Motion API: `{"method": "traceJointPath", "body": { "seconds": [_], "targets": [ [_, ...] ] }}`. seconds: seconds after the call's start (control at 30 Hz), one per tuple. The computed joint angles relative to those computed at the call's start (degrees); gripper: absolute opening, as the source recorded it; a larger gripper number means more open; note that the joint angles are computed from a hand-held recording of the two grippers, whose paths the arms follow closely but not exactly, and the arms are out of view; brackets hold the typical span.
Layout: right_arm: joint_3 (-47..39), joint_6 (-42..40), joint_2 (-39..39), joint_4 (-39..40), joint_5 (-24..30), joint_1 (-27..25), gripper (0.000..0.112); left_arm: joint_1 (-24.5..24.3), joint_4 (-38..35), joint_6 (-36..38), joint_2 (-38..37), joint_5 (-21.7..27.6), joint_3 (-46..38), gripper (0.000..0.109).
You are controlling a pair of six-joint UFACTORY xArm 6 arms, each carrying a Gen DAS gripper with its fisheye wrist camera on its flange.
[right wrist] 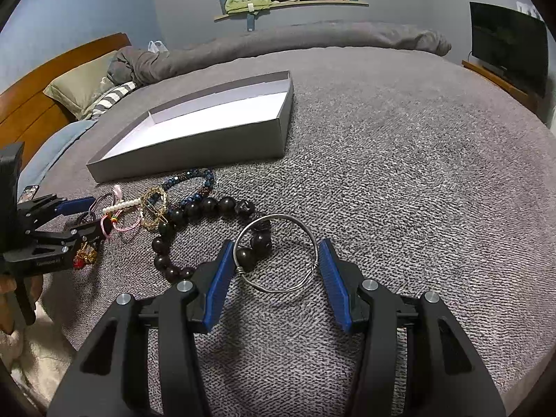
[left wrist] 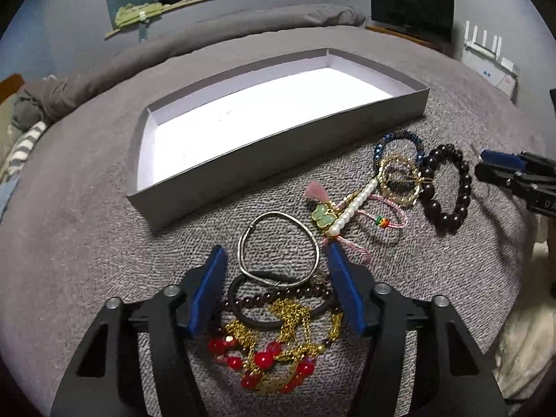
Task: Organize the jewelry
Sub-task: 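Close the left tool on the oval silver bangle while the right tool grasps the silver ring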
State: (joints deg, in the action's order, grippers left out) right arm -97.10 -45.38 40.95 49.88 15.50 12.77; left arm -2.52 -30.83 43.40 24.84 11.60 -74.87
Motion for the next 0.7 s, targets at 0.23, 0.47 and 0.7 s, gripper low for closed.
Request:
{"method": "traceJointPath", "body": {
  "seconds": [0.23, 0.47, 0.7],
  "targets": [
    [0.4, -0.4, -0.1, -0.1, -1.0, 0.3, 0.05, 0.3, -7.5, 6.0, -1.1, 1.0, 0.3, 0.049],
    [1.5, -3.5, -0.9, 2.8, -2.9, 0.7, 0.05, 0.1, -14.3, 11.3, -4.5, -0.6, 3.0, 0.049],
    [1.6, -2.5, -1.3, 1.9, -5.1, 1.6, 0.05, -0.2, -19.0, 15.4, -7.8, -1.1, 4.2, 0.049]
  ]
}}
